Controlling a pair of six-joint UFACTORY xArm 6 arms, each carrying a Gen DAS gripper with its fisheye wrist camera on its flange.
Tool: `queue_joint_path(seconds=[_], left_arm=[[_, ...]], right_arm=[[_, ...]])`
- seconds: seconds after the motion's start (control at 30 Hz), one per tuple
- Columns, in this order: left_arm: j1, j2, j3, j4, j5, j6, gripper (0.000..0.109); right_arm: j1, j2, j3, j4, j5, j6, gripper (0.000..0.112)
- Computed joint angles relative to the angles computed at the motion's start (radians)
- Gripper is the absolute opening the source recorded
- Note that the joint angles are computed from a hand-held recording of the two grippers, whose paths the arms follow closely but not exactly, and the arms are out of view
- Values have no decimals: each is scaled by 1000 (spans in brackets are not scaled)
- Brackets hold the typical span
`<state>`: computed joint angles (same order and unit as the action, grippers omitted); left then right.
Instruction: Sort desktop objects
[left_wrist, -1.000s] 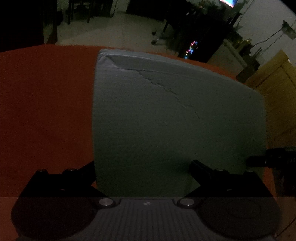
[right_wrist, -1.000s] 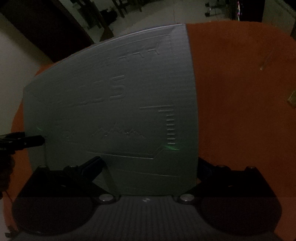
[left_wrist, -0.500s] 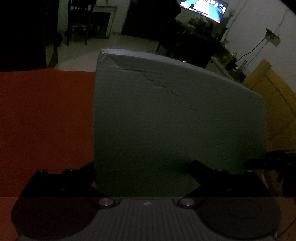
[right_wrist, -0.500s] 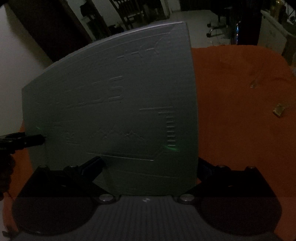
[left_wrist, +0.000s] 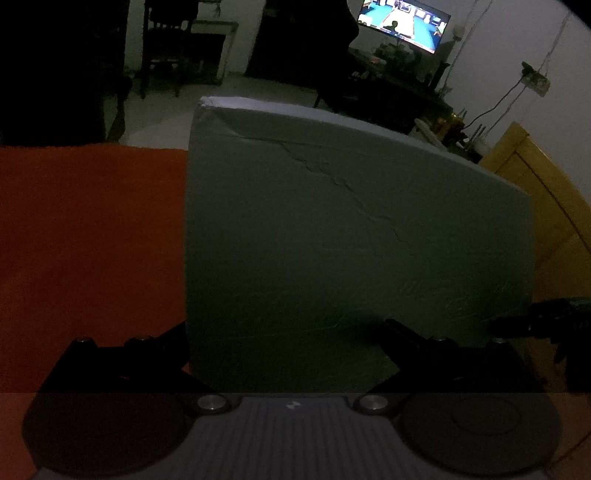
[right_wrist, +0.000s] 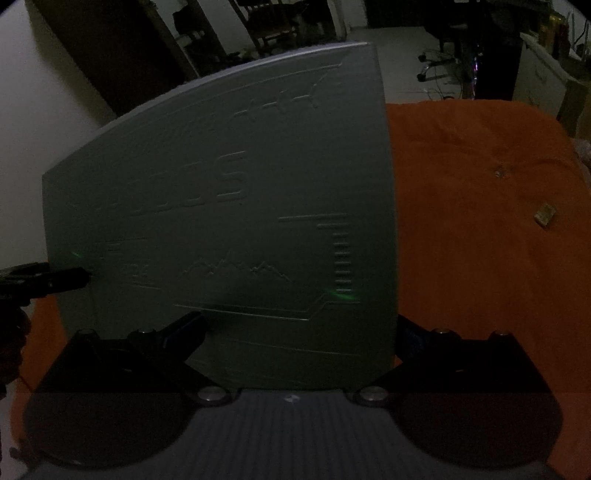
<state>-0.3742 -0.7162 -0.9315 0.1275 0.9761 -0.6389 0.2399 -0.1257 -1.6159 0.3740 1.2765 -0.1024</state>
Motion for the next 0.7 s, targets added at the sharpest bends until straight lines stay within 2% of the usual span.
queue_joint_path(seconds=[0.27, 0.47, 0.7], left_arm=[[-91, -45, 37, -6, 80, -67, 103], [-123, -47, 90, -47, 95, -75, 103], [-138, -36, 153, -100, 77, -74, 103]], right_arm=[[-6, -63, 81, -25, 51, 8, 103], [-9, -84, 161, -36, 83, 19, 103], [3, -72, 225, -63, 75, 28, 103]])
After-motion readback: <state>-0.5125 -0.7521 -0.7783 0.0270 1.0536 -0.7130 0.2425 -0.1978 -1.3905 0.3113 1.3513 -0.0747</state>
